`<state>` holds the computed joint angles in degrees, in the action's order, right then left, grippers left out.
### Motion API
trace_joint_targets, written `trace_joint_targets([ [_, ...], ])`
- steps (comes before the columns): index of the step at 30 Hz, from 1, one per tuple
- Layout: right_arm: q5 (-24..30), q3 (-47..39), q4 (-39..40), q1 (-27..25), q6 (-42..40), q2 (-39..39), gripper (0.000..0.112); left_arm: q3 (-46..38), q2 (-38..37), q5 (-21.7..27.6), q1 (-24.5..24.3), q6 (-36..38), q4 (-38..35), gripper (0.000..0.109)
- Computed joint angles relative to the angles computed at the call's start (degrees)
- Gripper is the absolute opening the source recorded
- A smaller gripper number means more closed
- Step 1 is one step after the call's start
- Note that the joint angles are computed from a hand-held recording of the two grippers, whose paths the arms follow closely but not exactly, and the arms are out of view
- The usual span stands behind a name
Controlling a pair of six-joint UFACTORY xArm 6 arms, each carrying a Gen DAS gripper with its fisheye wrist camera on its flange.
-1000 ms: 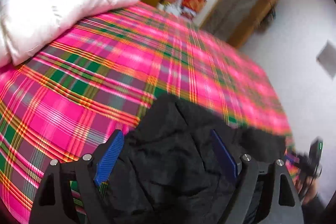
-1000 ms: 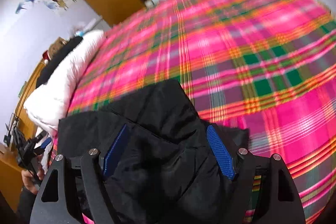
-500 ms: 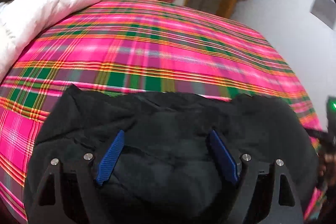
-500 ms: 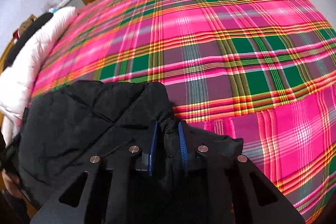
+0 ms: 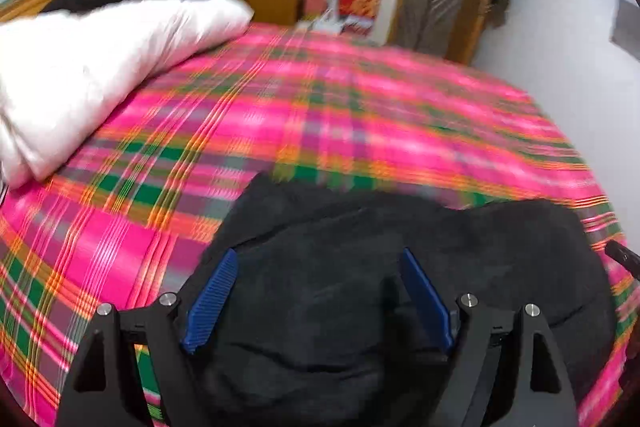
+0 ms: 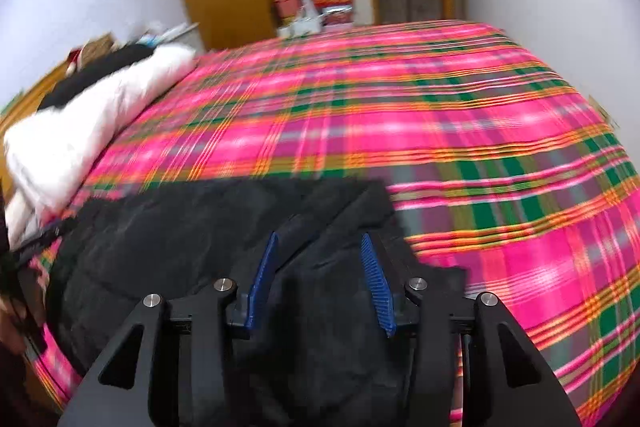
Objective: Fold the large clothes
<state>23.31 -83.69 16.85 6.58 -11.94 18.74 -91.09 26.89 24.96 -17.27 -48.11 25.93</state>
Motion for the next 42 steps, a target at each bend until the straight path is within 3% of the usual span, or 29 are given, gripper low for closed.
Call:
trace_joint_targets([
  [2, -0.43, -2.81, -7.56, -0.31, 6.21, 4.62, 0.045, -1.96, 2.61, 1.7, 0.93, 1.49, -2.08, 0.085],
  [9, -2.14, -5.33, -9.55, -2.48, 10.17, 10.54, 0.044, -9.12, 10.48, -1.08, 2.19, 5.49, -6.55, 0.087],
  [14, -3.86, -4.87, -10.88, -2.47, 11.41, 11.49, 0.044, -6.26, 10.6, -6.51, 2.51, 0.25, -3.57, 0.089],
  [19, -5.82, -3.59, -10.14, -2.33, 11.08, 11.46, 0.044, -5.99, 10.86, -7.5, 2.56, -3.02, -0.3, 0.089],
  [35, -4.61, -4.8, -8.35, -2.36, 9.92, 12.22, 0.044, -8.21, 12.12, -4.43, 2.17, -4.91, 2.42, 0.09],
  [42, 3.03, -7.35, -11.39, -2.79, 12.51, 9.38, 0.044, -11.27, 10.88, 4.06, 1.6, 3.63, -6.03, 0.089],
])
